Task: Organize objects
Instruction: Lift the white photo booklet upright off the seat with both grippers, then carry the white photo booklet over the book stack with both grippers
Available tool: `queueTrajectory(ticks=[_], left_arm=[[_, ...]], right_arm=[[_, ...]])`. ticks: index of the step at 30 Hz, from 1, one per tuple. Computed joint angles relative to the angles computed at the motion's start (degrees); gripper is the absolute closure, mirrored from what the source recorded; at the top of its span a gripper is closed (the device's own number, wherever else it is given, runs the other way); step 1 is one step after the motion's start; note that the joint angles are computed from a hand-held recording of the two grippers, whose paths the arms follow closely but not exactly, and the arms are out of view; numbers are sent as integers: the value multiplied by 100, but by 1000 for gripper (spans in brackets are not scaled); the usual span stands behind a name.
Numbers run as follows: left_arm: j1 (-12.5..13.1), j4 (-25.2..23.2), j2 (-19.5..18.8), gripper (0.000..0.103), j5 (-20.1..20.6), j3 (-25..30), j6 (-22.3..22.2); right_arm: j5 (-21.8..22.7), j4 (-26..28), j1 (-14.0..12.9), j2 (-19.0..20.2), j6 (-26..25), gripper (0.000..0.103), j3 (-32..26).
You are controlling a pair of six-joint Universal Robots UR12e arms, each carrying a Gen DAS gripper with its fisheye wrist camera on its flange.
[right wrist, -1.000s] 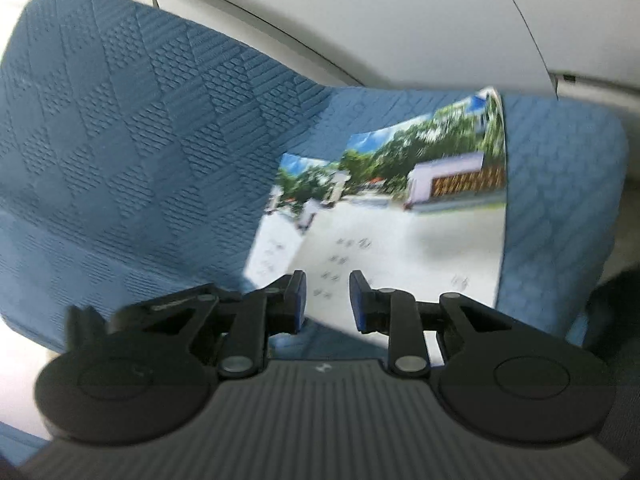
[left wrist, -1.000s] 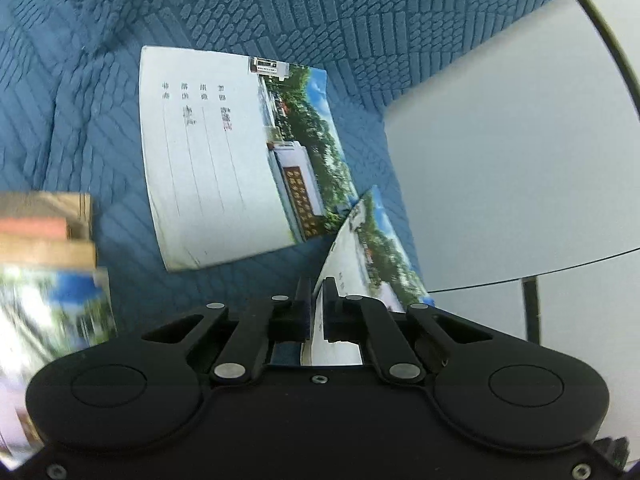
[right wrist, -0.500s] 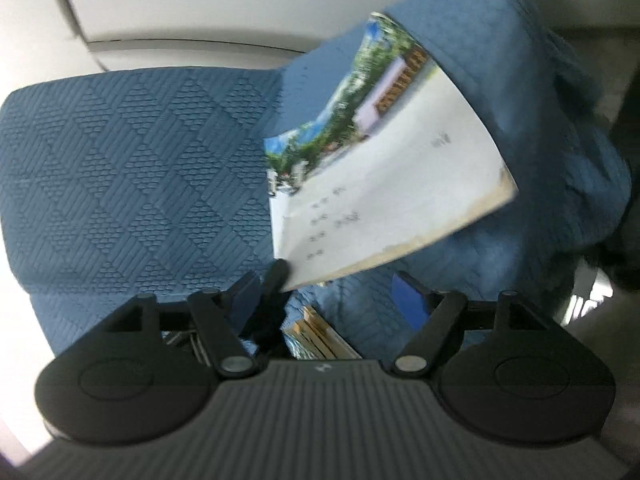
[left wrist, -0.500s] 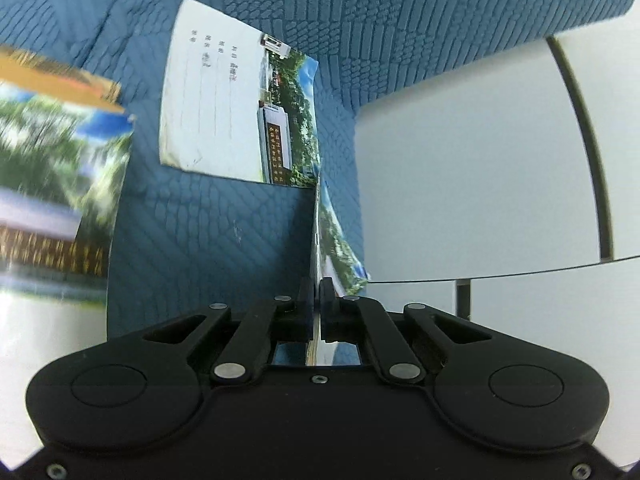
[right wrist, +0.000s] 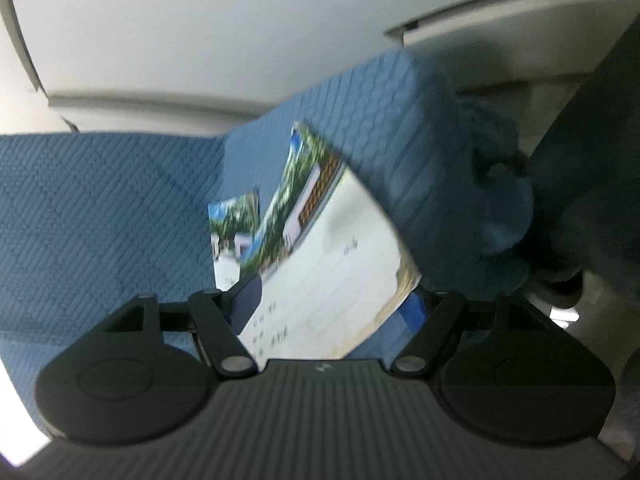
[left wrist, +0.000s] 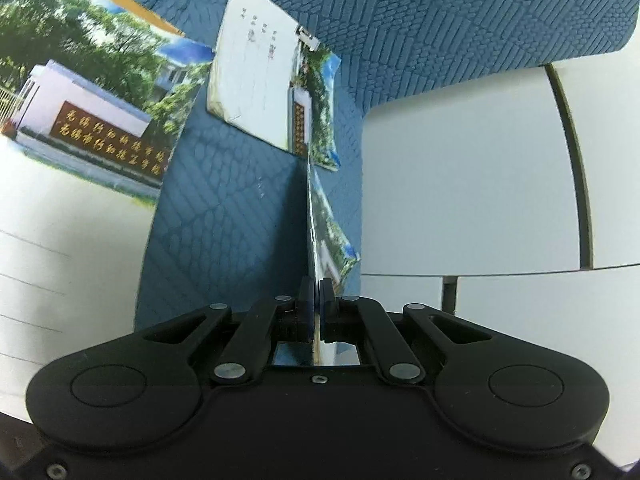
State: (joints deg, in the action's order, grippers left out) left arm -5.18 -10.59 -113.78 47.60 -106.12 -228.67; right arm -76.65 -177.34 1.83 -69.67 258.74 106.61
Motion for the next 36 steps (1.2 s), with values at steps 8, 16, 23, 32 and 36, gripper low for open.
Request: queueTrajectory(ticks=[8, 16, 23, 32, 36], left_arm=[[31, 148, 108, 102, -40, -207, -125], [142, 404, 302, 101, -245, -388, -315], [293, 450, 602, 101, -420, -644, -392], [628, 568, 1010, 100, -564, -877, -451], [797, 566, 1222, 100, -538, -924, -364]], right_arm=[[93, 430, -104, -216, -653, 88, -23], [113, 498, -29, -329, -1167, 95, -213], [250, 569, 15, -461, -1676, 95, -351], [507, 558, 154, -497, -1761, 95, -570], [680, 503, 248, -467, -1824, 95, -736]])
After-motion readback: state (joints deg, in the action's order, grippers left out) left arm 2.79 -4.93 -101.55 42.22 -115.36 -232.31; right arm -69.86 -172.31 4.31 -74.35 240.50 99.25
